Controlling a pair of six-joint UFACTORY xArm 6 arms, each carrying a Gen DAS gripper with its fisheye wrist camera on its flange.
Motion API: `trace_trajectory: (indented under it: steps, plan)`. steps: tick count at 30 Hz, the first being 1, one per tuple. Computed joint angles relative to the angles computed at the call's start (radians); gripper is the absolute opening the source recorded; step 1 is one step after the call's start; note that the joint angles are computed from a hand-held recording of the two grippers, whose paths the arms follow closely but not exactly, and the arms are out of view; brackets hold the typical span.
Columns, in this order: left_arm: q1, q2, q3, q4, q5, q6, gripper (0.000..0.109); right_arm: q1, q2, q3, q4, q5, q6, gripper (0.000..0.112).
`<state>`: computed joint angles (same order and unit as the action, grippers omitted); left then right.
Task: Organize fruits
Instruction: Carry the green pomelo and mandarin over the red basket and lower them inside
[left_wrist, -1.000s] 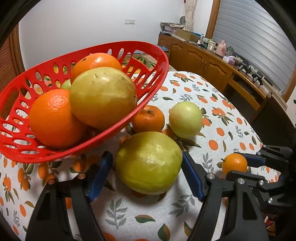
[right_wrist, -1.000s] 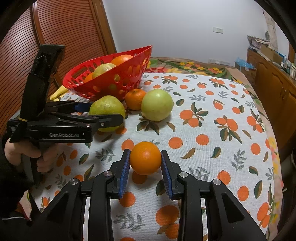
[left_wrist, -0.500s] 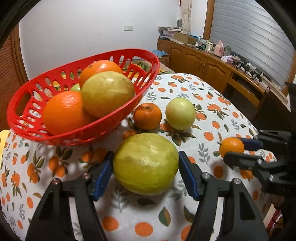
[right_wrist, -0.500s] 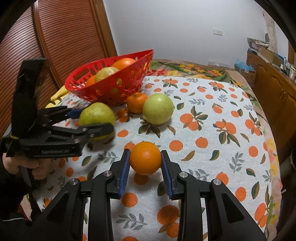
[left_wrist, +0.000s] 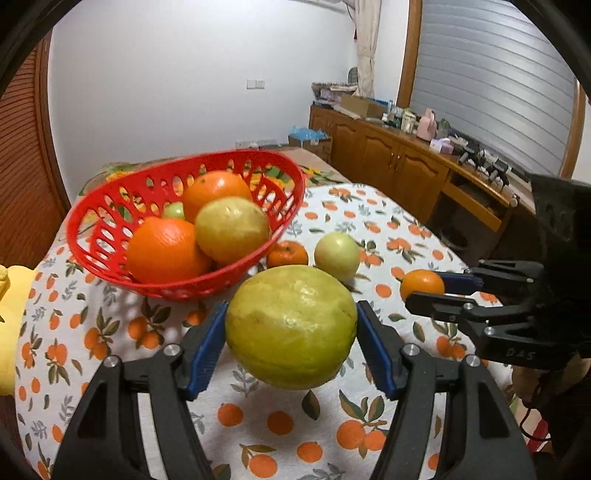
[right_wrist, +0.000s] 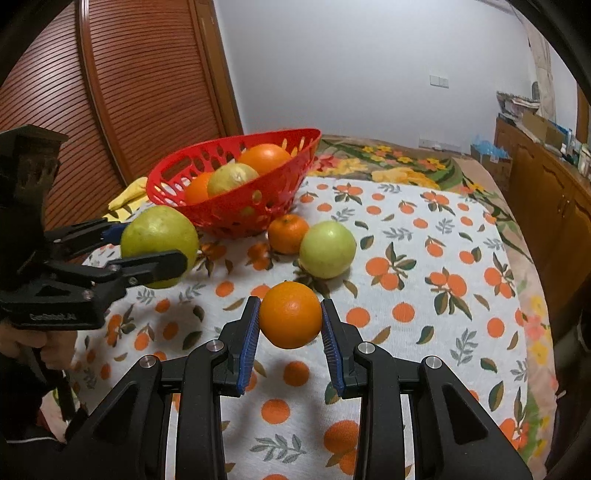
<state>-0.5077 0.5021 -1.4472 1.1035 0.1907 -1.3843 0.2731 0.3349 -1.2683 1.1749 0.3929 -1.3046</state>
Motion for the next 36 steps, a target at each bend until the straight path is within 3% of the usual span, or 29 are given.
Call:
trace_trajectory:
  steps: [25, 36]
  plan:
    - [0.056, -0.187, 0.121, 0.248, 0.053, -0.237, 0.067, 0.053, 0.012, -0.132, -0.015, 0.012, -0.005, 0.032]
    - [0.108, -0.171, 0.104, 0.199, 0.053, -0.185, 0.067, 0.072, 0.133, -0.319, -0.124, 0.046, 0.085, 0.032]
